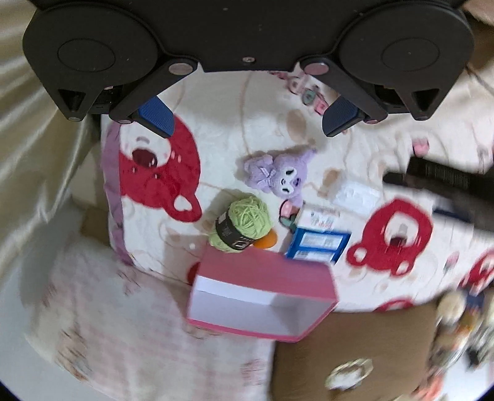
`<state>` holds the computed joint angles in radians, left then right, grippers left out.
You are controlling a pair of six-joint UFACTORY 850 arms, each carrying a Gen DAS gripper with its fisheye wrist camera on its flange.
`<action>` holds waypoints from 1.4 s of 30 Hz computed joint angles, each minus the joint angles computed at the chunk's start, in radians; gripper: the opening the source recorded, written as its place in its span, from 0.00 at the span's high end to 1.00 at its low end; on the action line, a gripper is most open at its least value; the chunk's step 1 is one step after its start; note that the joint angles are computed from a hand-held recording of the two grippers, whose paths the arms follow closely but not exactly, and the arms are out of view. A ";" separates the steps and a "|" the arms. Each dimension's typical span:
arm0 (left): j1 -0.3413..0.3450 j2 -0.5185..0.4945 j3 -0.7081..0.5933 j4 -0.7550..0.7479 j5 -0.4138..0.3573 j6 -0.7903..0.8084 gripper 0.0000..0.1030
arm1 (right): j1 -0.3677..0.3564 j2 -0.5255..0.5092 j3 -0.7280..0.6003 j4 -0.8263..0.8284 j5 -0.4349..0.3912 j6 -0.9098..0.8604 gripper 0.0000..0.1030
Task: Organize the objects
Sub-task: 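Move the left tool to the purple plush toy and close on it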
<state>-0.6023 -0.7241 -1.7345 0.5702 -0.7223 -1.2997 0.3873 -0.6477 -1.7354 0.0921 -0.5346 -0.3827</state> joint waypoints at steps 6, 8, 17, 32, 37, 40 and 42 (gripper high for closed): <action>0.026 -0.072 -0.126 -0.069 -0.023 0.111 0.00 | -0.040 -0.078 -0.081 0.292 -0.052 -0.413 0.00; 0.028 -0.111 -0.183 -0.073 -0.049 0.159 0.00 | -0.048 -0.110 -0.102 0.387 -0.063 -0.529 0.00; 0.037 -0.212 -0.252 0.053 0.032 0.071 0.03 | -0.057 -0.234 -0.141 0.783 -0.012 -1.031 0.00; 0.069 -0.332 -0.283 0.018 0.183 -0.026 0.02 | -0.061 -0.465 -0.354 0.660 -0.035 -0.836 0.00; 0.088 -0.331 -0.240 -0.088 0.307 -0.017 0.03 | -0.079 -0.486 -0.369 0.718 -0.104 -0.819 0.00; 0.091 -0.336 -0.225 -0.111 0.359 -0.023 0.04 | -0.084 -0.497 -0.379 0.753 -0.123 -0.845 0.00; 0.092 -0.333 -0.208 -0.086 0.399 -0.066 0.11 | -0.082 -0.509 -0.396 0.745 -0.132 -0.849 0.00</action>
